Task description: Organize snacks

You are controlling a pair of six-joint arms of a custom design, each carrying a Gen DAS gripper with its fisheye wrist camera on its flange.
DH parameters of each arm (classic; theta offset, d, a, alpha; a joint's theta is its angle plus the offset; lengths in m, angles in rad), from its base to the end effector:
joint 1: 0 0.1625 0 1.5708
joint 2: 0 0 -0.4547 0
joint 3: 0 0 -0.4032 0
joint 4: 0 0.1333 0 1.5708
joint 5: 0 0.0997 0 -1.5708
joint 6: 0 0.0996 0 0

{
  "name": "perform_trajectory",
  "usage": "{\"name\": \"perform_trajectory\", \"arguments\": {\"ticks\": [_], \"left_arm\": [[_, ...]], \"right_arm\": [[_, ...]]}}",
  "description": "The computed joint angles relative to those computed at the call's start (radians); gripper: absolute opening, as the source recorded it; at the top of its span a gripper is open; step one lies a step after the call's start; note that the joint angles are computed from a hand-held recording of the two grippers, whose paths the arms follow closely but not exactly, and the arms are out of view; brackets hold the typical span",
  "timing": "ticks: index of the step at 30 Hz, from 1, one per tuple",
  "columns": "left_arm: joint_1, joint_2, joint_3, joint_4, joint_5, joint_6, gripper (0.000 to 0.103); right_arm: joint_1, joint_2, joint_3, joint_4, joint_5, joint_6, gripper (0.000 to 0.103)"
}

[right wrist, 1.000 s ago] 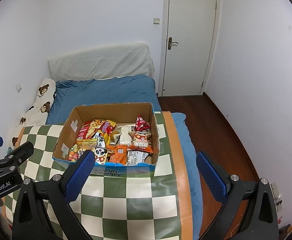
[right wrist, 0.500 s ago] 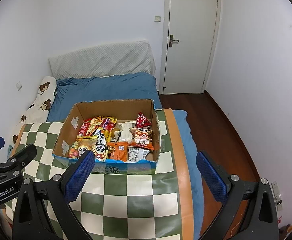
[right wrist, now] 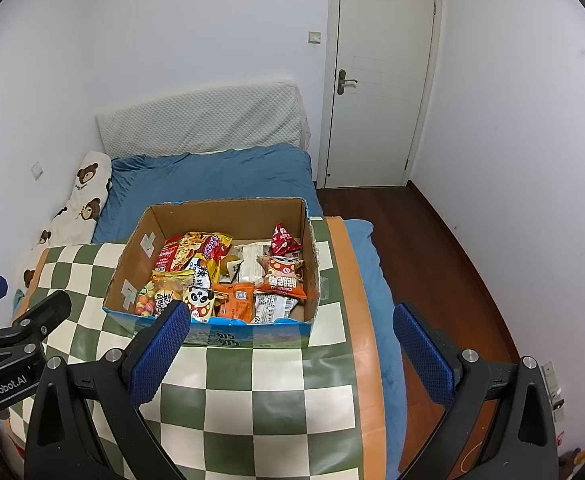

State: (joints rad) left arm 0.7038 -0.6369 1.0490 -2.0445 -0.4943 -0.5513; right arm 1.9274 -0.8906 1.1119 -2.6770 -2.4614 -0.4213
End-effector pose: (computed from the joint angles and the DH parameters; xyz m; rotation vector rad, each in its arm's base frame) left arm -0.4954 -0.7104 0.2304 0.3059 2.1791 -0.9068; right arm 0.3285 -0.7217 0.4650 0.3505 -2.0845 0.9445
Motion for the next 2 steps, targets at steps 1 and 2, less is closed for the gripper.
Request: {"name": "perform_trajectory", "arguments": {"ticks": [1, 2], "left_arm": [[0.001, 0.0, 0.0, -0.001, -0.002, -0.001, 0.103], [0.001, -0.001, 0.0, 0.0, -0.003, -0.002, 0.103]], "right_arm": [[0.001, 0.001, -0.001, -0.001, 0.0, -0.002, 0.103], [0.0, 0.0, 0.001, -0.005, 0.0, -0.004, 0.103]]}}
